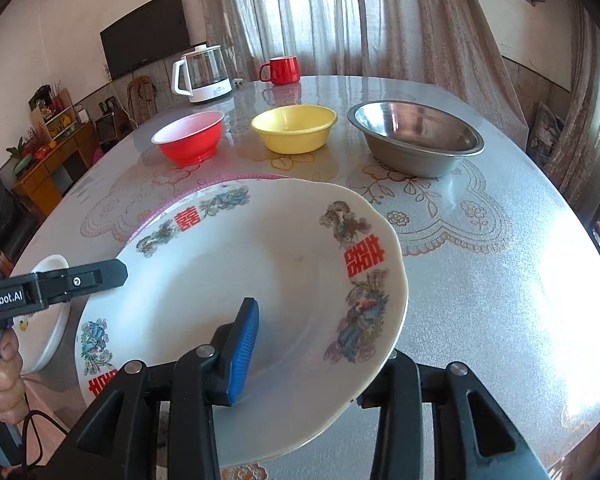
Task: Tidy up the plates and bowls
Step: 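Lower the double-happiness plate onto the purple-flowered plate and open right gripper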
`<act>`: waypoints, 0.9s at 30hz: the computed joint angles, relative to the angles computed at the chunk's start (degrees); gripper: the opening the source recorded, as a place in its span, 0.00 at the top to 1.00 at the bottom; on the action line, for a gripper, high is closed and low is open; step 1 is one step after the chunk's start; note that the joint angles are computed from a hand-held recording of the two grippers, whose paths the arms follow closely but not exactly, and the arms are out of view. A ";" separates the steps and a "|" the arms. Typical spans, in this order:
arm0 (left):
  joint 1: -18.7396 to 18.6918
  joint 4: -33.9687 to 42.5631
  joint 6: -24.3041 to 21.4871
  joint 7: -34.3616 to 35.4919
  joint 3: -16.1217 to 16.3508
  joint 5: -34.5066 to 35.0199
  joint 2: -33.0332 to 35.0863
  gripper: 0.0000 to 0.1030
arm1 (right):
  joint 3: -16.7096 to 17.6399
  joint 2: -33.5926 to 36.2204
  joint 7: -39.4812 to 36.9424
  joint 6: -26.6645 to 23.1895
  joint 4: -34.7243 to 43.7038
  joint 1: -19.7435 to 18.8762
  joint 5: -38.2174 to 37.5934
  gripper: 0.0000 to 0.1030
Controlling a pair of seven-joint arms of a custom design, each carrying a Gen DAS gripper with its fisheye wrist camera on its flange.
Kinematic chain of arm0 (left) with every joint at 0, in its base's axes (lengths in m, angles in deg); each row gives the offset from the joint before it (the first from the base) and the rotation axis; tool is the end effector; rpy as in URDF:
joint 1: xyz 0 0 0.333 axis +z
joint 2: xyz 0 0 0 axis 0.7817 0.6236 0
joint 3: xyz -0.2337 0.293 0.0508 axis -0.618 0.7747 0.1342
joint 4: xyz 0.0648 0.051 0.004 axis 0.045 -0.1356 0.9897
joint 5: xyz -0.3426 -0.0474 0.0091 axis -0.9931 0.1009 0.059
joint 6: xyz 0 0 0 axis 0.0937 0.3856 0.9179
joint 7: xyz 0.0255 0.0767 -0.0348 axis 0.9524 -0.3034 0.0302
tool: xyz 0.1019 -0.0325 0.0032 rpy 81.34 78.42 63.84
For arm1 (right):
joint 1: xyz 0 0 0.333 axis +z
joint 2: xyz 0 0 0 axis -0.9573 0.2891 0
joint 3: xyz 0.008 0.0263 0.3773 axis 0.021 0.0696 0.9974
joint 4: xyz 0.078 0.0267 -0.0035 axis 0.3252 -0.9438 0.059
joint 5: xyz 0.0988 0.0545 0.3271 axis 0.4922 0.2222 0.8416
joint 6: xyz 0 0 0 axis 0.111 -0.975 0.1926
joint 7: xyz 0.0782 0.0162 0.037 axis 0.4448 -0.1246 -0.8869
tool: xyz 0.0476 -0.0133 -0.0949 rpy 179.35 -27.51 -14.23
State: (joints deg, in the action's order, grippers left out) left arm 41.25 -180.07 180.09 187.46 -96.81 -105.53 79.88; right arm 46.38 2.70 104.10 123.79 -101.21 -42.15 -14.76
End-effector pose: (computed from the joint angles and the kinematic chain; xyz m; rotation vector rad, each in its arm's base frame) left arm 0.4661 -0.1052 0.4796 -2.1306 1.8767 -1.1930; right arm 0.4793 0.2552 0.4748 -1.9644 1.4942 -0.4806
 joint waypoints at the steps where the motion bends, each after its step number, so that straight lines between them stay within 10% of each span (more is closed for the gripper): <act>1: -0.16 -0.08 1.02 -0.14 -0.25 0.65 0.00 0.73 | -0.04 -0.02 -0.11 -0.26 0.07 0.07 -0.16 0.58; 11: -1.90 -0.82 2.90 4.40 -0.61 -1.63 -2.18 0.73 | 3.31 -0.20 -4.06 -3.10 1.29 -1.92 0.30 0.51; 21: -2.89 -2.31 6.86 -6.03 0.58 5.93 -2.27 0.68 | 0.51 -1.90 14.01 -3.87 2.47 -2.19 -21.59 0.53; 27: -2.61 -1.44 7.66 -8.44 1.34 8.69 -1.18 0.59 | 4.82 -1.18 11.14 -1.64 1.39 -7.30 -14.68 0.53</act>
State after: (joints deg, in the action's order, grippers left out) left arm 38.64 -181.51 187.75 179.02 -95.47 -96.84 78.69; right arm 51.20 1.51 115.24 122.15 -99.81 -49.45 -29.44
